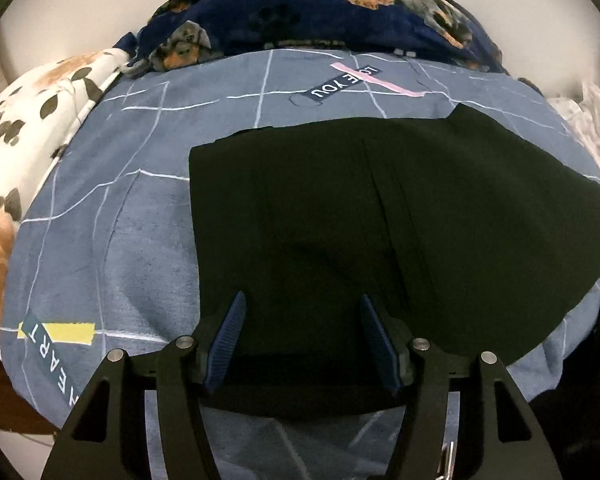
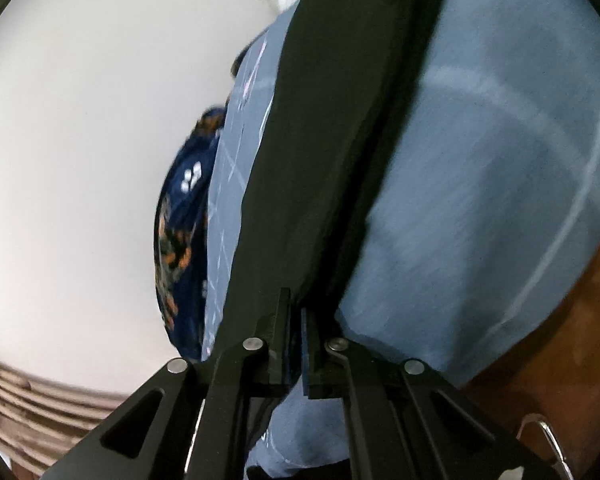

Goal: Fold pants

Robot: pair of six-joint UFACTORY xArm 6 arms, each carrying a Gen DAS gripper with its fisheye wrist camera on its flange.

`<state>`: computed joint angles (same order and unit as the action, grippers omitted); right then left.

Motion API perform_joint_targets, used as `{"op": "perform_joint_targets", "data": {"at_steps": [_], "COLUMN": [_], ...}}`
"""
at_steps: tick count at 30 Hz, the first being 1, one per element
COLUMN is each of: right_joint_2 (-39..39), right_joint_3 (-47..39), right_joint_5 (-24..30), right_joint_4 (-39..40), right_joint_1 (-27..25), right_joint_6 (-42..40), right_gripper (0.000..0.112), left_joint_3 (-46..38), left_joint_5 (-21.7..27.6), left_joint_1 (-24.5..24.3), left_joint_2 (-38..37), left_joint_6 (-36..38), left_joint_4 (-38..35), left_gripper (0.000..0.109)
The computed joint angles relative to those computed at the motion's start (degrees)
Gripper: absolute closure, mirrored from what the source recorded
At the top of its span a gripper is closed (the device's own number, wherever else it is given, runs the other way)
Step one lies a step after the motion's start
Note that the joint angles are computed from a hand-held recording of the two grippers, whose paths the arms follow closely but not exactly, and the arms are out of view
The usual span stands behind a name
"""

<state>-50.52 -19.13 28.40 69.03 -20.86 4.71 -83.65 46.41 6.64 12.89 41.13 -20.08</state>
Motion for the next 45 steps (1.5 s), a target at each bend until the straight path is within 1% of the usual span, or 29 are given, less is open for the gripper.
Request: {"op": "perform_joint_targets", "data": {"at_steps": [2,4,5,6,7,8,10,13,16,19,20,23,24,25,26,27,28,29,30,31,33,34,35,37,40,42,45], "right_joint_2": [-2.1,-4.4,-5.7,-6.3,-6.8,-6.6,-5.4,-1.5,3.4,7.0,7.7,7.2,7.3,7.0,6.3,6.2,7.2,6.8,6.8,6.6,6.5,6.8,7.3,8.8,9.8,10.3,11.0], "right_joint_3": [1.3,2.8,3.2,3.3,3.3,3.0,1.9,-1.2,-4.5,-7.0,-7.4,-6.5,-6.5,-6.4,-6.0,-6.2,-7.2,-7.1,-7.3,-7.3,-6.8,-6.7,-6.8,-7.7,-9.0,-9.3,-9.3], "right_joint_5": [-1.1,-1.5,-1.5,-1.4,-1.4,-1.1,-0.6,-0.4,0.0,-1.7,-1.7,-1.8,-2.5,-2.3,-1.1,0.6,4.7,6.9,7.3,6.2,3.6,2.5,2.3,3.2,5.3,6.5,8.1], "right_joint_4": [-1.0,-1.4,-3.5,-6.3,-8.3,-8.3,-6.2,-5.5,-6.4,-8.8,-8.3,-3.6,-3.0,-4.3,-5.2,-4.4,-1.5,-1.0,-2.5,-5.1,-5.7,-4.4,-1.1,2.5,2.4,2.9,6.9], "right_joint_1": [-1.7,-4.4,-6.3,-7.7,-9.1,-11.3,-13.7,-16.0,-17.2,-16.7,-17.2,-18.7,-18.3,-18.4,-19.1,-19.6,-20.6,-21.3,-21.1,-20.7,-20.0,-19.8,-20.0,-20.0,-20.2,-20.7,-22.2], "right_joint_6": [1.9,3.6,5.1,7.2,8.6,8.5,6.0,3.1,1.3,2.1,1.6,-1.2,-1.7,-1.4,-1.5,-2.9,-6.6,-7.8,-7.9,-6.5,-4.8,-4.8,-6.6,-9.5,-12.4,-14.1,-16.0], "right_gripper": [0.111,0.108,0.105,0.098,0.097,0.094,0.078,0.067,0.065,0.065,0.065,0.064,0.064,0.063,0.063,0.063,0.062,0.063,0.065,0.067,0.067,0.065,0.064,0.060,0.055,0.056,0.056], "left_joint_3": [-0.7,-1.0,-1.0,-0.7,-1.1,-1.1,-0.9,-0.9,-0.9,-1.0,-0.9,-1.0,-1.1,-1.3,-1.3,-1.4,-1.5,-1.6,-1.7,-1.7,-2.1,-2.1,-2.2,-2.2,-2.0,-2.2,-2.3], "left_joint_5": [0.1,0.3,0.3,0.1,0.2,0.4,0.8,0.9,0.9,1.2,1.2,1.4,1.5,1.6,1.6,1.7,1.8,1.9,2.0,2.0,2.3,2.3,2.3,2.4,2.1,2.2,2.4], "left_joint_1": [-0.1,-0.2,-0.1,-0.1,-0.1,-0.1,0.1,0.1,0.1,0.1,0.1,0.2,0.2,0.2,0.2,0.2,0.2,0.2,0.2,0.2,0.2,0.2,0.2,0.2,0.0,0.1,0.1], "left_joint_2": [0.7,0.8,0.7,0.4,0.7,0.6,0.4,0.5,0.4,0.5,0.5,0.6,0.8,0.9,0.9,1.0,1.0,1.1,1.1,1.2,1.4,1.4,1.4,1.5,1.3,1.5,1.6], "left_joint_6": [-0.1,-0.1,0.0,0.1,0.0,-0.1,-0.2,-0.1,-0.1,-0.1,0.0,0.6,0.6,0.5,0.5,0.4,0.5,0.5,0.5,0.5,0.4,0.3,0.3,0.4,0.1,0.3,0.2], "left_joint_4": [0.5,0.7,0.7,0.8,0.9,0.9,0.9,0.9,0.7,0.1,-0.1,-1.0,-1.3,-1.3,-1.3,-1.2,-1.2,-1.2,-1.2,-1.2,-1.2,-1.1,-1.0,-1.1,-0.9,-0.8,-0.8], "left_gripper": [0.048,0.047,0.046,0.045,0.045,0.044,0.043,0.042,0.040,0.039,0.038,0.035,0.034,0.034,0.033,0.033,0.033,0.032,0.032,0.032,0.031,0.031,0.031,0.031,0.030,0.028,0.026]}}
